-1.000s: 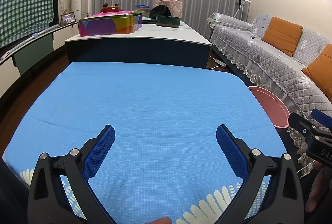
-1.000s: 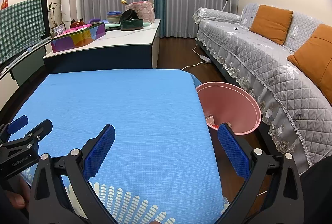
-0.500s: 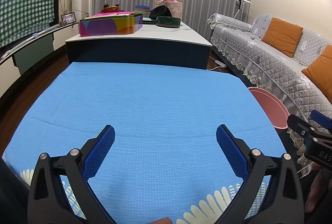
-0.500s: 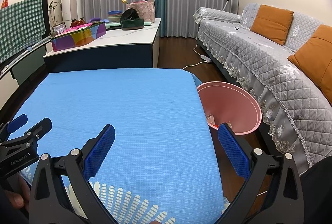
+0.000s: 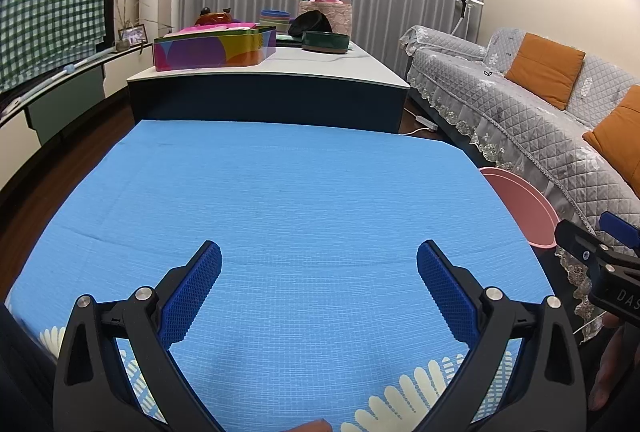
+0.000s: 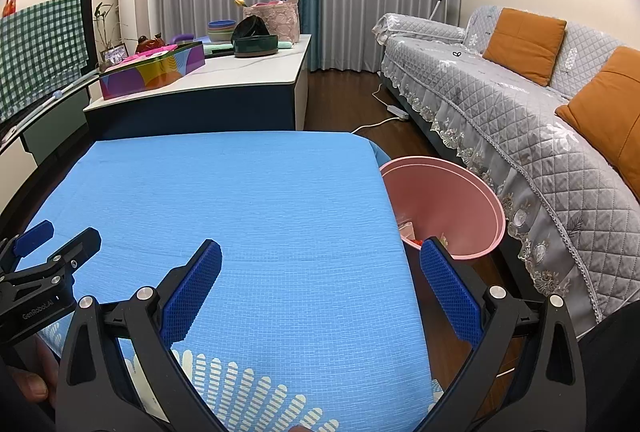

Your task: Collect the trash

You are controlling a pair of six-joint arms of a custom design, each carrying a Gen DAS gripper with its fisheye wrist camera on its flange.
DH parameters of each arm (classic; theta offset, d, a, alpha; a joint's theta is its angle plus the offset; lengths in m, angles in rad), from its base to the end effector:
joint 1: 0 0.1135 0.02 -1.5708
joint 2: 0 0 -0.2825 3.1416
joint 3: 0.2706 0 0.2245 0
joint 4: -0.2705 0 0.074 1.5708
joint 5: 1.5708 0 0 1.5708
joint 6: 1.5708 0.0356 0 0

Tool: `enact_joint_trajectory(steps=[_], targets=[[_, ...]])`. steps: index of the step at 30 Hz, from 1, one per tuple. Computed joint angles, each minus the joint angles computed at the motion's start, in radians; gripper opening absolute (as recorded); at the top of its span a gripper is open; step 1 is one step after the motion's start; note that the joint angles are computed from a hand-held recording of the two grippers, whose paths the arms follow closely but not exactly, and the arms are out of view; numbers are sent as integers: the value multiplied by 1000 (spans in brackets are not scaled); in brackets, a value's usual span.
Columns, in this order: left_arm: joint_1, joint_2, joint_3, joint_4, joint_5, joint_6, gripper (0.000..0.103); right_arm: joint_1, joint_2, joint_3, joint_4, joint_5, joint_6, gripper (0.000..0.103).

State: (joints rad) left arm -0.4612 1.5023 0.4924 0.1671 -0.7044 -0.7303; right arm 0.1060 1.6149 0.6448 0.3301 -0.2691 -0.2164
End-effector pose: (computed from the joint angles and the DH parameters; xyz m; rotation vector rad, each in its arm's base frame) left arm 0.2197 -0.0834 0.1686 -0.5899 2.1012 0.1954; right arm 0.2885 0.0402 0.1865 -0.4982 2.1366 0.2352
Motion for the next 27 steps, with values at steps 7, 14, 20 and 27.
enact_joint_trajectory(steps=[7,14,20,27], targets=[[-8,1,10,-26,-19,-9,95,0,0,0,0,0,0,98],[-16,7,21,-39,-33,-13,95,-1,0,2,-3,-1,-1,98],[-18,12,30,-50,-38,-21,95,-2,0,4,-5,-1,-1,98],[-14,13,25,-40,-30,-24,95,-2,0,4,-5,-2,-1,98]])
